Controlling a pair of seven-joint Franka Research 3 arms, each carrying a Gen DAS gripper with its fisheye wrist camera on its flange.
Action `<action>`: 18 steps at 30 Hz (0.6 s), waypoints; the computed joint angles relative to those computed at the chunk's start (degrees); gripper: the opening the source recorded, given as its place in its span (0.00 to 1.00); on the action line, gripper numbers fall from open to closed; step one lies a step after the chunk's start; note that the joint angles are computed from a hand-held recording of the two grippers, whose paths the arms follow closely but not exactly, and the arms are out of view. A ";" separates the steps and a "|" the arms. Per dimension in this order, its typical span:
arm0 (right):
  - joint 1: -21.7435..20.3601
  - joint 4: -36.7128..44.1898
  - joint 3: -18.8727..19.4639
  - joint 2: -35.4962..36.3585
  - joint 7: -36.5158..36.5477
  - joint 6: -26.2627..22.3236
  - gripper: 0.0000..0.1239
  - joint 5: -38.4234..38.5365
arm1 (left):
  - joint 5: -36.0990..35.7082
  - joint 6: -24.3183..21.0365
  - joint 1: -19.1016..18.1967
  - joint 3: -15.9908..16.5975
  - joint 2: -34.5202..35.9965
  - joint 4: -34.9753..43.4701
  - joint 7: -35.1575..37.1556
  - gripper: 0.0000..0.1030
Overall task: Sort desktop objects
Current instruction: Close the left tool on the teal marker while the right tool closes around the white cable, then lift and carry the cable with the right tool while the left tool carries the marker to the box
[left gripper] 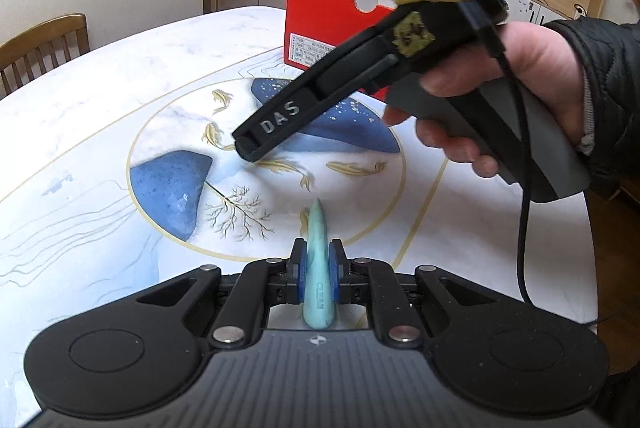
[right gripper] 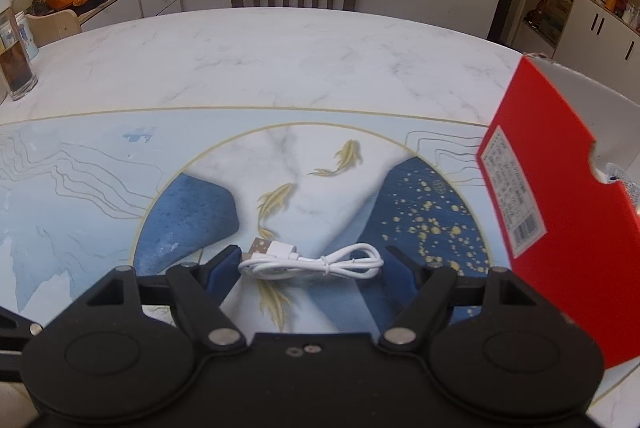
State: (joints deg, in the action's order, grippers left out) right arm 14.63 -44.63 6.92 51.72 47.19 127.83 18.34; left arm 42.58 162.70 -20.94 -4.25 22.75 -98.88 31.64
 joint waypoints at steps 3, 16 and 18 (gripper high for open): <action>-0.51 -1.27 0.24 -1.10 -0.68 0.43 0.62 0.50 | 0.91 -0.64 -0.92 0.41 -0.50 0.04 -1.23 0.10; -3.99 -8.56 0.84 -7.85 -4.43 1.62 0.62 4.21 | 3.93 -2.83 -1.75 -0.47 -2.71 0.41 -4.99 0.09; -4.55 -9.32 0.89 -8.70 -4.96 1.56 0.62 4.86 | 4.21 -3.03 -1.65 -0.73 -2.62 0.85 -5.23 0.09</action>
State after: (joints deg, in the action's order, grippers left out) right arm 10.09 -53.95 7.82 43.02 42.23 129.39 23.20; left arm 46.79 159.67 -22.59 -4.98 20.14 -98.03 26.41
